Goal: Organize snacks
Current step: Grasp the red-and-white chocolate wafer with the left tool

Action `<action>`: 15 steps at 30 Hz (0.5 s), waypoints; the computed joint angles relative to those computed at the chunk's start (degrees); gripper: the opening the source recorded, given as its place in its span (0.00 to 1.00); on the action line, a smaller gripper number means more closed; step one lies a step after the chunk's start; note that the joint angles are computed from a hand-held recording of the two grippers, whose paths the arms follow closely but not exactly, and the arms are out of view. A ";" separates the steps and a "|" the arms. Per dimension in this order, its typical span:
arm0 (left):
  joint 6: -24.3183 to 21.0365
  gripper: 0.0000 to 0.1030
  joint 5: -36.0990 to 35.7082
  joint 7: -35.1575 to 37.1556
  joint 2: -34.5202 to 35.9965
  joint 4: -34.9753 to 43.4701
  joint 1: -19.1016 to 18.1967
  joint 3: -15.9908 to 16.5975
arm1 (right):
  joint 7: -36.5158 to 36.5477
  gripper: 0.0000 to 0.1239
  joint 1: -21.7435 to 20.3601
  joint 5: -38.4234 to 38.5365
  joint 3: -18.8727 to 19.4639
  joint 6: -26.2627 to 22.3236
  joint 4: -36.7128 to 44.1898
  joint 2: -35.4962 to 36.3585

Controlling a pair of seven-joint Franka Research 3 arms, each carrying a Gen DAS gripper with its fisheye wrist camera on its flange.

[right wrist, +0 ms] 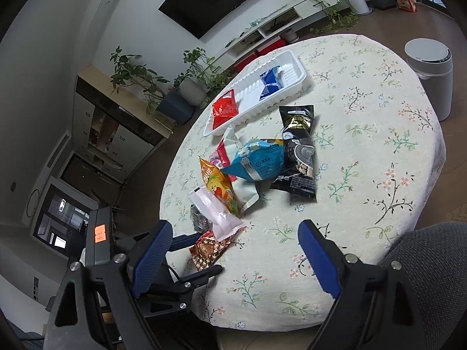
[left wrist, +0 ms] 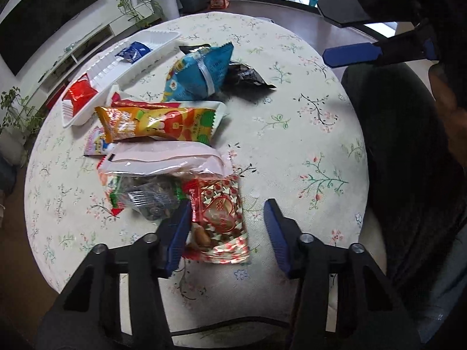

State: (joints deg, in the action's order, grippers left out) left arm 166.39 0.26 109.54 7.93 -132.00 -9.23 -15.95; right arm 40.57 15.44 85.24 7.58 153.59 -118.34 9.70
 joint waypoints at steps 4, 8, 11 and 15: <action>-1.53 0.39 0.11 -1.85 0.77 1.19 -0.27 0.28 | 0.57 0.73 -0.03 -0.52 -0.05 -0.13 0.03 0.20; -3.55 0.39 4.04 -7.99 1.45 2.70 -1.59 1.79 | 1.55 0.73 0.32 -2.28 0.05 1.23 0.10 0.27; -4.50 0.39 5.10 -11.91 2.00 3.53 -1.77 2.06 | 2.54 0.73 0.72 -4.20 0.22 2.76 -0.01 0.22; -6.32 0.39 7.09 -16.63 2.48 4.61 -2.24 2.52 | 3.06 0.72 0.90 -5.44 0.50 3.84 -0.17 0.14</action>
